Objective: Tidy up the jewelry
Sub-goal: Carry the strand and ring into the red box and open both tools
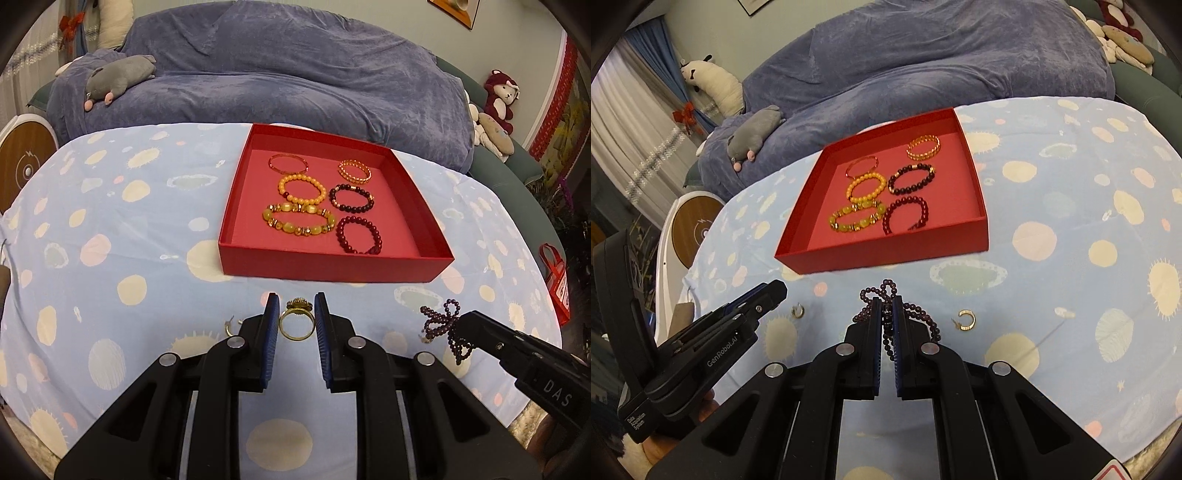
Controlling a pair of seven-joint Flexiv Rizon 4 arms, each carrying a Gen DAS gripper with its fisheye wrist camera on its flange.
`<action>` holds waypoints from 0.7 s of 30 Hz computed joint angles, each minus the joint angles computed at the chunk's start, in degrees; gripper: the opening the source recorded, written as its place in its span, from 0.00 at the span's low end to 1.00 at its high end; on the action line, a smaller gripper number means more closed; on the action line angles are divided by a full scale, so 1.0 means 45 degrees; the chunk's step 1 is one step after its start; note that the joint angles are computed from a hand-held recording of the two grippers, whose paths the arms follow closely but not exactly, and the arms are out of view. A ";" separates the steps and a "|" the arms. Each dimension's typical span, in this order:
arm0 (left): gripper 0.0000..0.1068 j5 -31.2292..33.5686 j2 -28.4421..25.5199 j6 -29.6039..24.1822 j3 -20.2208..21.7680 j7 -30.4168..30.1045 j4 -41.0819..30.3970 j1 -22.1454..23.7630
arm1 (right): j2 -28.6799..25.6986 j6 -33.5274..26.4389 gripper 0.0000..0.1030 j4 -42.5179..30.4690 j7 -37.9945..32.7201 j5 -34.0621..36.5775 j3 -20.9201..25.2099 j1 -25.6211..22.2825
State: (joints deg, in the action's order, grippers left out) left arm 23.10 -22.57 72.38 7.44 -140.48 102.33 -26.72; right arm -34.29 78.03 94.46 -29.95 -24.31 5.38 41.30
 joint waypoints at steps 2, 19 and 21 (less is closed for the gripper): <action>0.18 -0.0137 -0.0128 -0.0064 -0.0101 0.0277 -0.0353 0.0163 | -0.0219 -0.0082 0.05 -0.0512 -0.0153 -0.0047 -0.0049 -0.0078; 0.18 -0.2561 -0.3334 -0.0979 -0.0415 0.3660 -0.4695 0.1009 | -0.3597 -0.2651 0.05 -0.6315 -0.2113 0.0641 -0.0065 -0.0585; 0.18 -0.2820 -0.3688 -0.1194 -0.0379 0.3887 -0.5041 0.1032 | -0.4001 -0.2972 0.05 -0.6899 -0.2384 0.0881 0.0024 -0.0630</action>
State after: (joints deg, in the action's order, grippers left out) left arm 10.41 -39.16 67.00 5.74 -122.99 79.65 -22.08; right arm -52.29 64.65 63.41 -40.68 -20.34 5.48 38.47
